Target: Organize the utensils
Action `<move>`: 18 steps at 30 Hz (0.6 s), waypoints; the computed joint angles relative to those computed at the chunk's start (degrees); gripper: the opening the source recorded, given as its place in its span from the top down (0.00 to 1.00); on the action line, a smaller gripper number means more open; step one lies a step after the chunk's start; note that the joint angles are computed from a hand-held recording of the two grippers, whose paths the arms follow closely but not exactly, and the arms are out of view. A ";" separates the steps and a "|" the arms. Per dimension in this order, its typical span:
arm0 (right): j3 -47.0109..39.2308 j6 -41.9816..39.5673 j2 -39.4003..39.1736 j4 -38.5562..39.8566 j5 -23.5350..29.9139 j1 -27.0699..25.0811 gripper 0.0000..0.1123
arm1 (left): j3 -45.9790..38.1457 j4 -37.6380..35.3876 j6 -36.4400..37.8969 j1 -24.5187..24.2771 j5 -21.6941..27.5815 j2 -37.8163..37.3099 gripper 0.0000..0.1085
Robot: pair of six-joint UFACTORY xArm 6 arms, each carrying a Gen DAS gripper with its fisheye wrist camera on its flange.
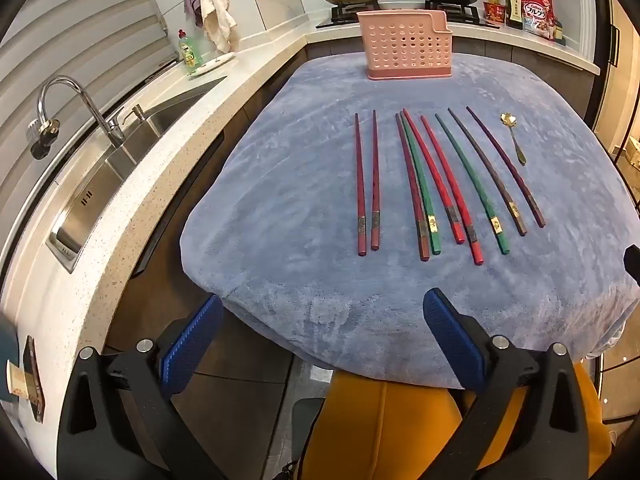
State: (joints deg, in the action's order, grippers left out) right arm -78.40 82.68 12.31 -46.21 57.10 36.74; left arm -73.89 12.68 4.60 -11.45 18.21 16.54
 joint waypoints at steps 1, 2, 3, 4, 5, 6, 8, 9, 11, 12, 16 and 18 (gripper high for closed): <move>-0.05 0.11 0.03 -0.15 0.09 0.05 0.14 | 0.06 -0.05 0.12 -0.01 -0.13 -0.02 0.12; -0.11 -0.10 0.09 0.10 0.07 0.03 0.14 | -0.02 0.12 -0.14 0.00 0.03 0.00 0.12; -0.12 -0.08 0.12 0.12 -0.01 0.03 0.14 | -0.05 -0.03 -0.06 -0.04 0.05 0.03 0.12; -0.23 -0.20 0.22 0.22 0.09 0.04 0.14 | -0.13 -0.06 -0.10 -0.07 0.15 0.08 0.12; -0.33 -0.27 0.31 0.24 0.16 0.06 0.14 | -0.19 -0.15 -0.07 -0.13 0.24 0.13 0.12; -0.46 -0.35 0.43 0.24 0.28 0.09 0.15 | -0.23 -0.25 0.03 -0.20 0.33 0.17 0.12; -0.75 -0.49 0.66 0.24 0.60 0.15 0.14 | -0.27 -0.33 0.15 -0.37 0.40 0.24 0.12; -0.86 -0.54 0.75 0.23 0.70 0.16 0.14 | -0.61 -1.87 1.62 0.05 0.54 0.21 0.12; -0.64 -0.32 0.49 0.16 0.65 0.07 0.14 | -1.05 -2.18 1.97 0.08 0.70 0.48 0.12; -0.68 -0.37 0.48 0.22 0.65 -0.01 0.14 | -1.29 -2.29 2.14 0.11 0.81 0.62 0.12; -0.64 -0.03 0.69 -0.04 0.60 0.10 0.14 | -0.69 -1.15 0.73 -0.15 0.37 0.35 0.12; -0.54 -0.13 0.65 0.00 0.42 0.04 0.14 | -0.65 -1.23 0.81 -0.16 0.14 0.36 0.12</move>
State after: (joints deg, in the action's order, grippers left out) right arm -78.93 82.55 12.96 -46.21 57.52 36.78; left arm -74.54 11.44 5.41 -11.62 18.36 16.91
